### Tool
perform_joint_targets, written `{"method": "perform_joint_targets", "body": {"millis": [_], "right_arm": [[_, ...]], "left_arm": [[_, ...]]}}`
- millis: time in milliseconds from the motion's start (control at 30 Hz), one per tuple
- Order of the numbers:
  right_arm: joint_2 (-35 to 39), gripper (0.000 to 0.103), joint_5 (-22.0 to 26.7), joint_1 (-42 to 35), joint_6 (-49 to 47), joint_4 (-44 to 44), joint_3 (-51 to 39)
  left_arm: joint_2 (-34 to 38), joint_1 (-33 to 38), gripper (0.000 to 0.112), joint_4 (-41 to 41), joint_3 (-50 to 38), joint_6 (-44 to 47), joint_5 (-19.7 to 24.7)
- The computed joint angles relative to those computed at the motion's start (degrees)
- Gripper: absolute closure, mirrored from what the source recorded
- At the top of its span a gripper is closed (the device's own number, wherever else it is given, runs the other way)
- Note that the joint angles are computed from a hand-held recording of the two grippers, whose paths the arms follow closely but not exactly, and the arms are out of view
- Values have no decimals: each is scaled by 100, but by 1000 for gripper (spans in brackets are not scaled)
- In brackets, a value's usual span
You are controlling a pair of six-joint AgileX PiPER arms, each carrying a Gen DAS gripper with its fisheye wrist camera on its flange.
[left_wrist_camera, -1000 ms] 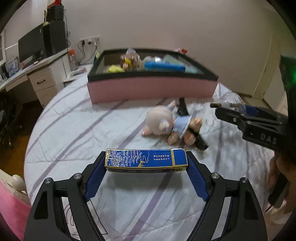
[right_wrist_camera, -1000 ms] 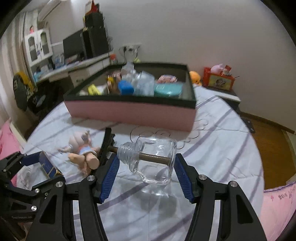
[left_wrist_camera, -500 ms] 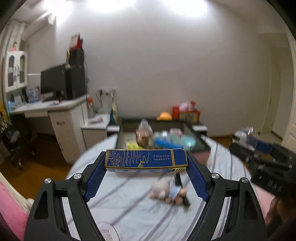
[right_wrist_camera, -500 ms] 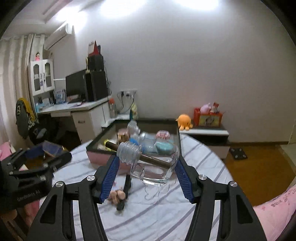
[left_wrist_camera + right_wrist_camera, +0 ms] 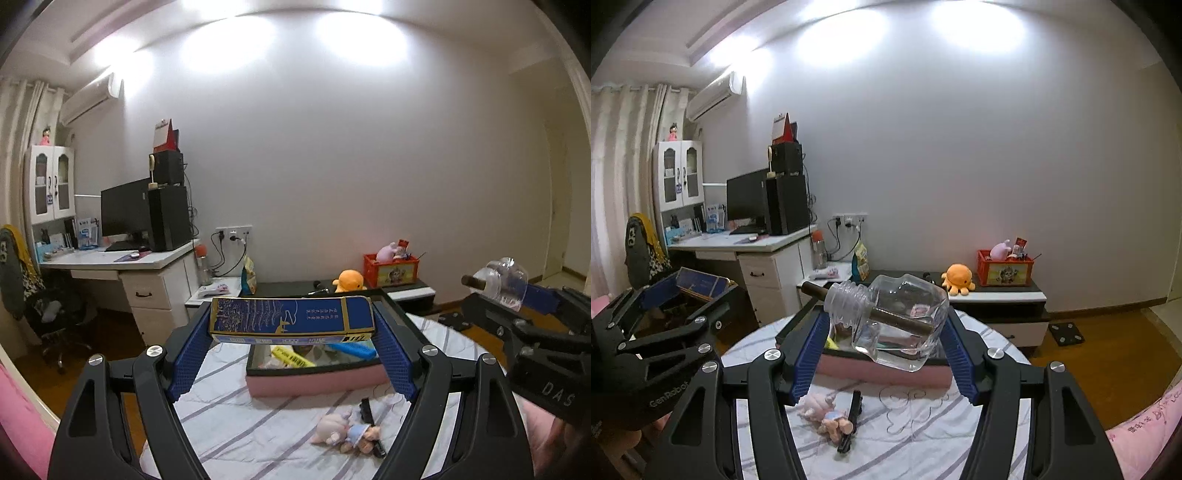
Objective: Organize rigid objects
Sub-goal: 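Lift and carry the pen case and glass jar over the pink box, then open both tools to drop the pen case and jar into the box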
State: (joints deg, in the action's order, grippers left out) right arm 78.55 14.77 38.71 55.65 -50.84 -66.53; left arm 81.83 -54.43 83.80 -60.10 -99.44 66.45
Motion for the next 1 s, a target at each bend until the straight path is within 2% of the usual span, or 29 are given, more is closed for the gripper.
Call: {"method": "perform_joint_targets", "body": {"millis": [100,300,467,533,700,767,900,1000], "right_arm": [[57,41,-35,-48,-166,149,-93],[371,41,-82,-232,-1078,998,-483],[835,41,-26,-476,-2433,2272,-1091],[1161,41,47,-638,-3361,3200,-1494],[2062,41,525,-905,-4761,4529,-2675],[2432,41,739,-958,-4991,4730,-3138],[3354,41,1496,-1073,-5365,4986,-4362],[4044,41,2142,-1128,-5554,5104,-5302]], "left_arm": [[105,72,29,90,-158,133,-5],[305,509,29,196,-496,383,-531],[715,1064,29,186,-1035,799,-1079],[907,1270,29,107,-1278,996,-1264],[1518,1956,29,-293,-2115,1722,-1983],[1780,2211,29,-502,-2422,2026,-2220],[2500,2816,29,-1574,-3304,3134,-2792],[2955,3096,29,-2302,-3772,3845,-3036]]}}
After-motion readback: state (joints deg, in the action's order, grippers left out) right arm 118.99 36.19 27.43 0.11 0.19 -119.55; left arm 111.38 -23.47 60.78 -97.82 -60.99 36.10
